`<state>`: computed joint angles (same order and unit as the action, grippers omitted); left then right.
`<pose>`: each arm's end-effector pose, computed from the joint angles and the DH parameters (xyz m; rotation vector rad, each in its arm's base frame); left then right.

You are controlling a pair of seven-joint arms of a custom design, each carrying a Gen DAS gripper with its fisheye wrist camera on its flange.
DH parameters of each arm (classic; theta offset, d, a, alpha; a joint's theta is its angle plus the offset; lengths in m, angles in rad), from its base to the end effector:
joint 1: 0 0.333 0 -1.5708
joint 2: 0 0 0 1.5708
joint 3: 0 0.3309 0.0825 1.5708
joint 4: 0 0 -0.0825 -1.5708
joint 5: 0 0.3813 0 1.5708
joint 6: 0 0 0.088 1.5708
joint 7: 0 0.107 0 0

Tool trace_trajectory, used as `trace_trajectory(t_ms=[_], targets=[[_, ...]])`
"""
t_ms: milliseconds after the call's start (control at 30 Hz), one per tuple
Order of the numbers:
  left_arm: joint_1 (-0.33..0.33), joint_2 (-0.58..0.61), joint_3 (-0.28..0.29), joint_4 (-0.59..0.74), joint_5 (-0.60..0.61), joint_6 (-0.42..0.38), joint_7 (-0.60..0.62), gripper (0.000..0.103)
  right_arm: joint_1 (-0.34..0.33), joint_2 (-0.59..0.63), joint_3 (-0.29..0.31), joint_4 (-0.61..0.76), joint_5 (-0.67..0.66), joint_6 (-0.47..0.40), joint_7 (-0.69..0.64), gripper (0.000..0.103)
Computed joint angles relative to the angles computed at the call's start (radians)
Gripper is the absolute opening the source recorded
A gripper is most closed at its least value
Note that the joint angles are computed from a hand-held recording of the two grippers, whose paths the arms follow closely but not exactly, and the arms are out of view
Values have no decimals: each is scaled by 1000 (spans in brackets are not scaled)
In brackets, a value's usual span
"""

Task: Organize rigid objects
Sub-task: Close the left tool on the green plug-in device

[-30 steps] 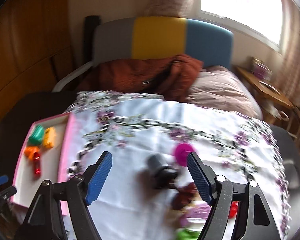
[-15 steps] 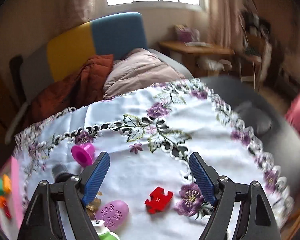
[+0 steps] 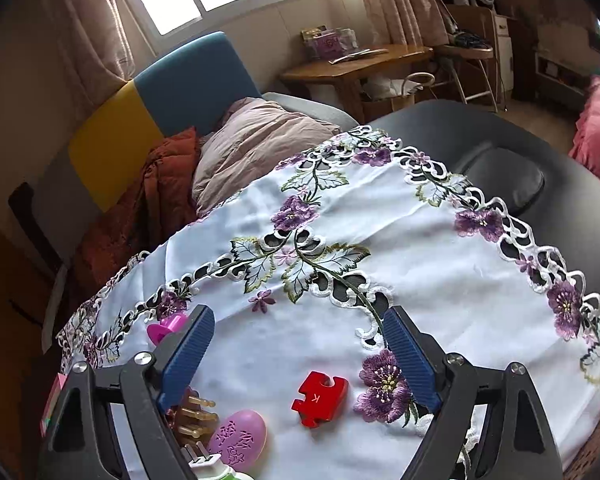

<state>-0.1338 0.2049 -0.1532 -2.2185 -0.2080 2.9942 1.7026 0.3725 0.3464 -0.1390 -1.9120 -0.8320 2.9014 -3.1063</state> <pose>0.5725 -0.1506 0.3648 -1.7444 2.1545 -0.7239 0.6285 0.2034 0.3898 -1.1487 2.1678 -0.5142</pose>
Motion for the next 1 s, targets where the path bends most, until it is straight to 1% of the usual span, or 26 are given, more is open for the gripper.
trace_trajectory(t_ms=[33, 100, 167, 200, 233, 300, 367, 400, 500, 567, 667, 700, 833, 933, 967, 1000], targets=[[5, 7, -11, 8, -11, -8, 11, 68, -4, -2, 2, -5, 7, 6, 2, 87], [32, 22, -57, 32, -72, -36, 69, 67, -8, -3, 1, -12, 16, 19, 7, 88], [37, 38, -79, 57, -109, -59, 110, 64, -10, -4, 1, -15, 26, 25, 7, 88], [56, 50, -110, 78, -153, -88, 162, 60, -11, -3, 1, -16, 31, 27, 5, 88], [62, 63, -124, 100, -181, -118, 195, 59, -12, -3, 2, -17, 37, 29, 1, 88], [63, 80, -142, 129, -233, -150, 250, 58, -14, -2, 3, -18, 48, 35, -7, 88], [77, 100, -178, 164, -317, -189, 332, 57, -11, -2, -2, -21, 52, 44, -7, 88], [79, 111, -188, 185, -355, -214, 360, 57, -8, -3, -6, -22, 51, 47, -5, 88], [61, 147, -191, 249, -420, -278, 400, 59, -9, -2, -7, -24, 60, 59, -9, 89], [31, 168, -178, 285, -420, -297, 395, 59, -8, 0, -9, -26, 69, 68, -12, 89], [-17, 199, -162, 331, -389, -308, 367, 65, -5, 0, -16, -31, 78, 81, -14, 89], [-34, 209, -151, 343, -369, -308, 347, 68, -3, -1, -18, -32, 81, 85, -13, 89], [-97, 253, -106, 394, -260, -313, 247, 69, 6, -1, -33, -37, 83, 107, -7, 90], [-127, 296, -83, 437, -186, -327, 174, 69, 4, 2, -31, -38, 97, 111, -17, 90], [-124, 304, -87, 442, -179, -327, 166, 69, 0, 3, -27, -37, 107, 110, -26, 90], [-118, 316, -95, 453, -178, -334, 161, 67, -3, 5, -23, -36, 117, 107, -35, 90]])
